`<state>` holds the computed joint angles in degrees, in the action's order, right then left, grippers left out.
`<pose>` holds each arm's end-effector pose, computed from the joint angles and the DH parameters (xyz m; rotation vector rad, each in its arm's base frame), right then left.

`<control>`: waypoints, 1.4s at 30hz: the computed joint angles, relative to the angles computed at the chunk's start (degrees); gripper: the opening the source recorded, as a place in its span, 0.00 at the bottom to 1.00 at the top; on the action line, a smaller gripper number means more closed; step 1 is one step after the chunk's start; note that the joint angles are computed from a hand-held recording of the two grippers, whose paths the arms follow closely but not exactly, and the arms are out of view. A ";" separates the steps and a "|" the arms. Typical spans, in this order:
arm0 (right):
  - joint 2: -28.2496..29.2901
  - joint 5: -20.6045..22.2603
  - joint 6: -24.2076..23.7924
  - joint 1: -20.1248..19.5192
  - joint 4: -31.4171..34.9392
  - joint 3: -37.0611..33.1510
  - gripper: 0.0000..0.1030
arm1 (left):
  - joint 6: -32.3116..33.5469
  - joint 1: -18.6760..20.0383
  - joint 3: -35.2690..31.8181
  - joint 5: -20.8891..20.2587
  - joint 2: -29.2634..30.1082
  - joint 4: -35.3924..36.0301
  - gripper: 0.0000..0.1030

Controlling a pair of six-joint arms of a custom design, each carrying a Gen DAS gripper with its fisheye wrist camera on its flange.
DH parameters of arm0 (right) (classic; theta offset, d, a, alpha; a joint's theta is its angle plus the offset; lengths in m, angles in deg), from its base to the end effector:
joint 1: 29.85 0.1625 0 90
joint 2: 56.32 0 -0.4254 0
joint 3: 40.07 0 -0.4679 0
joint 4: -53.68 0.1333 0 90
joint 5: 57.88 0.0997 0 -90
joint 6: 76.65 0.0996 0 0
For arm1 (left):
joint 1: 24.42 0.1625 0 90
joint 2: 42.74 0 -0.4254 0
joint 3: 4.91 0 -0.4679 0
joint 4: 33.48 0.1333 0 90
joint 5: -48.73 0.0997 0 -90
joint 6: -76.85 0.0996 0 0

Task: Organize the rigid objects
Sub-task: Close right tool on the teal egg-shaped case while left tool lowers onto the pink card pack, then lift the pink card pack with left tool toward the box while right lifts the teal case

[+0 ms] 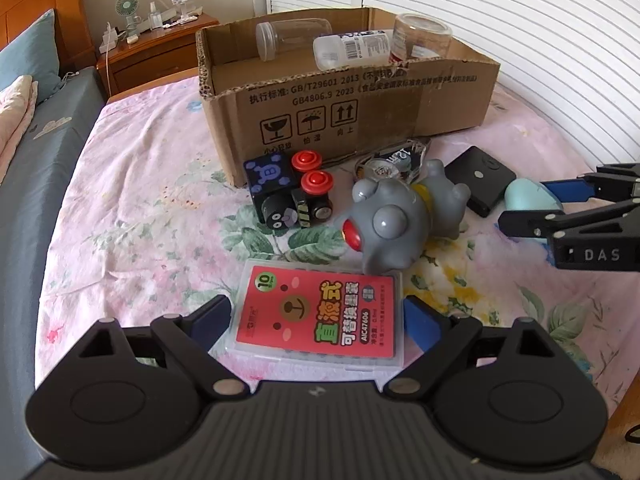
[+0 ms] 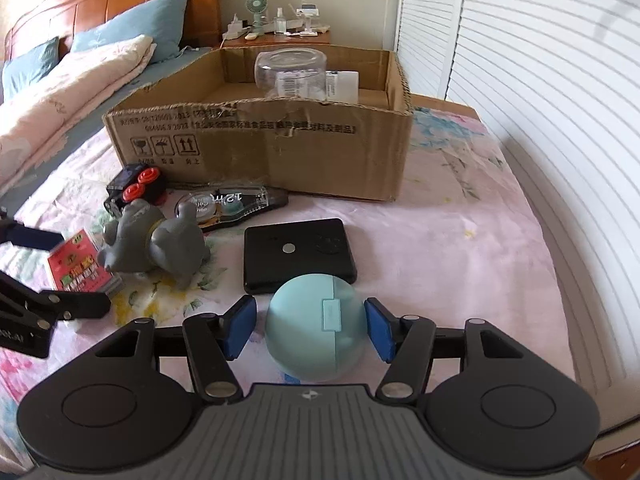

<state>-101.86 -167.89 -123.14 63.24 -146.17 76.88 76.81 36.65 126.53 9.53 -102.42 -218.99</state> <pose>0.1305 -0.5772 0.0113 0.9098 -2.3370 0.6475 -0.0469 -0.5200 0.0679 0.3481 2.2637 -0.7347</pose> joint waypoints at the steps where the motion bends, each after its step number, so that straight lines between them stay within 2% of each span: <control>1: 0.18 -0.07 -0.76 0.03 -0.48 0.03 0.63 | 0.22 0.03 0.02 -0.09 0.05 -0.28 0.90; 10: -0.05 0.41 -1.29 -0.30 -0.99 0.42 0.62 | 2.62 0.19 -0.20 -0.02 0.98 -2.98 0.90; 18: -0.58 0.98 -1.95 -0.49 -0.25 0.86 0.62 | 10.23 1.79 -0.31 -3.87 0.56 -5.78 0.91; 25: -0.64 0.93 -1.92 -0.43 -0.07 0.83 0.62 | 12.36 2.65 -0.82 -5.49 0.08 -4.99 0.94; 28: -0.60 0.72 -1.76 -0.38 -0.25 0.82 0.60 | 12.19 2.77 -0.75 -6.56 -0.24 -4.53 0.89; 29: -0.57 0.55 -1.59 -0.32 -0.46 0.82 0.56 | 11.89 2.62 -0.76 -6.21 -0.21 -4.29 0.89; 33: -1.55 0.94 -0.31 -0.42 1.92 0.88 0.56 | 9.88 2.27 -0.69 -5.46 -0.64 -2.52 0.89; 42: -4.36 0.81 -3.06 0.15 6.00 1.95 0.56 | 9.04 -0.24 1.53 -4.19 -4.61 1.54 0.89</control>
